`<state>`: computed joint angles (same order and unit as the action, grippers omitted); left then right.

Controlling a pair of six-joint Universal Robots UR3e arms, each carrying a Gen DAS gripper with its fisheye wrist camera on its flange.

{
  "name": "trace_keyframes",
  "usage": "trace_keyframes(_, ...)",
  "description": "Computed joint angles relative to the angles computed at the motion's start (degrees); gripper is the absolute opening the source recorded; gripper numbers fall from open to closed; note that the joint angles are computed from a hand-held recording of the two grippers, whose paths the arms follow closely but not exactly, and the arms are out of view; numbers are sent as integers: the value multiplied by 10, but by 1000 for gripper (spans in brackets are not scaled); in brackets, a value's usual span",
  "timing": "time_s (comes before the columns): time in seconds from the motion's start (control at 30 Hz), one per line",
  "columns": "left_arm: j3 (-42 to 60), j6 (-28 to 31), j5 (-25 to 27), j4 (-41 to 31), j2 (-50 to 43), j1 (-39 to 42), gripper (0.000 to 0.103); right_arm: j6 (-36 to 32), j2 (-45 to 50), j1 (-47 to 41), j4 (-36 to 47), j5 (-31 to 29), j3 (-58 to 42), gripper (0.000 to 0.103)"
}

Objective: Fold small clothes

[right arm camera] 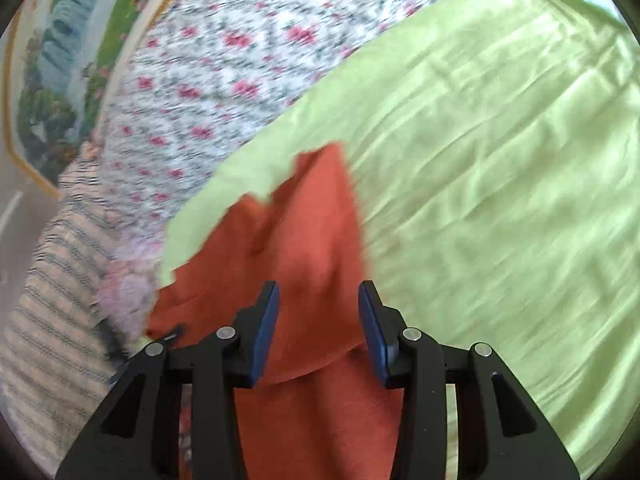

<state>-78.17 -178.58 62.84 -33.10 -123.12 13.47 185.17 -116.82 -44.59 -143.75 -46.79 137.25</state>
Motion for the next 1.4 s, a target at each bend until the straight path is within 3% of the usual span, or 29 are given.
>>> trace_keyframes(0.03, 16, -2, -22, -23, -12, 9, 16, -7, 37, 5, -6, -15, -26, 43)
trace_keyframes(0.07, 29, 0, -40, -47, -19, 17, 35, -7, 70, 13, -16, -27, -47, 43)
trace_keyframes(0.13, 59, 23, -65, -77, -35, 17, 48, -16, 150, 42, -30, -51, -107, 43)
trace_keyframes(0.2, 60, 29, -20, -52, -34, -3, 40, -21, 223, 79, -31, -75, -170, 43)
trace_keyframes(0.27, 53, 35, -13, -47, -33, -6, 9, -35, 294, 110, -24, -92, -233, 43)
trace_keyframes(0.43, 28, 20, -12, -25, -26, 1, 9, -17, 432, 179, -28, -152, -350, 42)
trace_keyframes(0.47, 27, 21, -7, -24, -24, -2, 9, -17, 444, 183, -40, -150, -353, 37)
trace_keyframes(0.53, 25, 28, 9, -18, -18, -11, 8, -31, 455, 186, -51, -131, -356, 13)
trace_keyframes(0.6, 13, 35, 19, 11, -9, -23, 7, -30, 435, 174, -70, -118, -332, 12)
trace_keyframes(0.73, 39, 41, -4, 12, -21, -48, 8, -56, 307, 116, -109, -125, -237, 10)
trace_keyframes(0.8, 50, 44, 18, 29, -36, -71, 7, -66, 273, 95, -112, -148, -220, 10)
trace_keyframes(0.93, 79, 41, 40, 2, -60, -83, 8, -82, 302, 86, -100, -170, -223, 10)
trace_keyframes(1.0, 63, 39, 20, 9, -51, -67, 18, -73, 342, 97, -116, -187, -226, 10)
trace_keyframes(1.1, 64, 44, 7, -15, -47, -45, 46, -52, 370, 88, -141, -170, -219, 14)
trace_keyframes(1.13, 73, 47, -9, -35, -50, -33, 61, -46, 374, 83, -150, -160, -214, 17)
trace_keyframes(1.17, 81, 47, -27, -48, -54, -23, 68, -39, 375, 82, -157, -159, -213, 26)
trace_keyframes(1.2, 96, 47, -52, -66, -62, -12, 69, -34, 373, 83, -155, -161, -216, 34)
trace_keyframes(1.27, 141, 47, -71, -97, -84, -8, 72, -24, 374, 83, -155, -153, -225, 62)
trace_keyframes(1.33, 206, 61, -69, -139, -118, -17, 72, -14, 388, 88, -159, -156, -246, 63)
trace_keyframes(1.4, 232, 70, -26, -128, -133, -38, 47, -13, 412, 98, -148, -165, -281, 61)
